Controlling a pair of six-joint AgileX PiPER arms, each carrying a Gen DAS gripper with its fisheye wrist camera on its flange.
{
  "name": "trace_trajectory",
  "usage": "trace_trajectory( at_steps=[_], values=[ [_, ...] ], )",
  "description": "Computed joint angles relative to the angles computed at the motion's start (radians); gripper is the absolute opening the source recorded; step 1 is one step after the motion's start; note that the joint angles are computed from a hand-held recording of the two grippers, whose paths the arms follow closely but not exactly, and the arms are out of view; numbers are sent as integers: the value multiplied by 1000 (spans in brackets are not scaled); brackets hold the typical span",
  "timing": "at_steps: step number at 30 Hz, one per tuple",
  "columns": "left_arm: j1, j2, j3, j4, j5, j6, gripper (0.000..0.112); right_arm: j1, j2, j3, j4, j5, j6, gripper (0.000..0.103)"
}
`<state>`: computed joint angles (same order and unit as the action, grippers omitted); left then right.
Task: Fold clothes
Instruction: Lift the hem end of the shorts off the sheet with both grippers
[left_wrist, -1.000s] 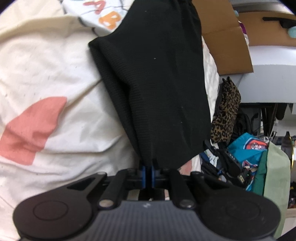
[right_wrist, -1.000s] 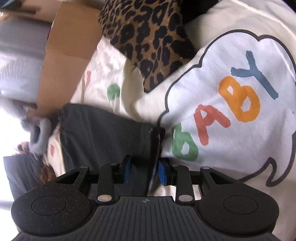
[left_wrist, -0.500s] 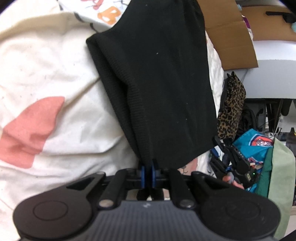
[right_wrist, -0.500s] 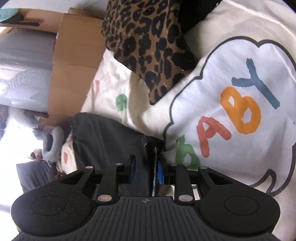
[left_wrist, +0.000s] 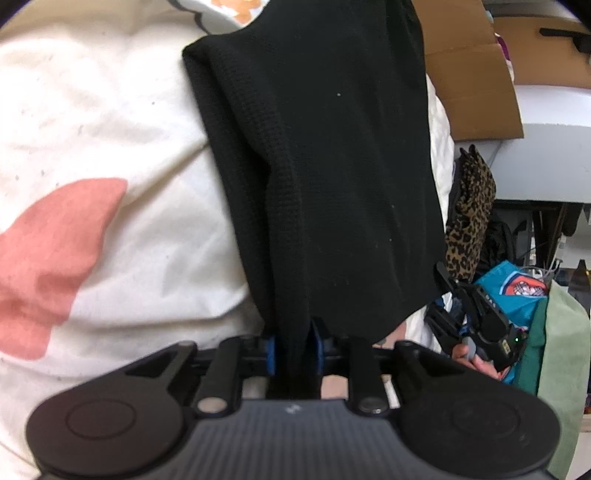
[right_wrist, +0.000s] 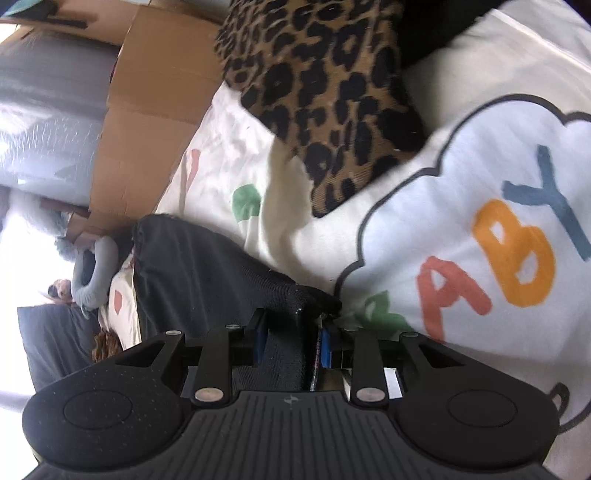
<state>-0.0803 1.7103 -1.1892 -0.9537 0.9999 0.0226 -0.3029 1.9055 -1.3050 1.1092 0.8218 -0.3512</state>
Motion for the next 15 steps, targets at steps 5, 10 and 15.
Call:
trace_trajectory(
  at_steps=[5,10,15],
  values=[
    [6,-12,23,-26,-11,22,9,15,4,-30,-46,-3,65,18],
    [22,-37,-20,-1,35,-7,6,26,-23,-88,-153,33,140,4],
    [51,-52,-96,32,112,-59,6,35,-56,-140,-245,93,241,3]
  ],
)
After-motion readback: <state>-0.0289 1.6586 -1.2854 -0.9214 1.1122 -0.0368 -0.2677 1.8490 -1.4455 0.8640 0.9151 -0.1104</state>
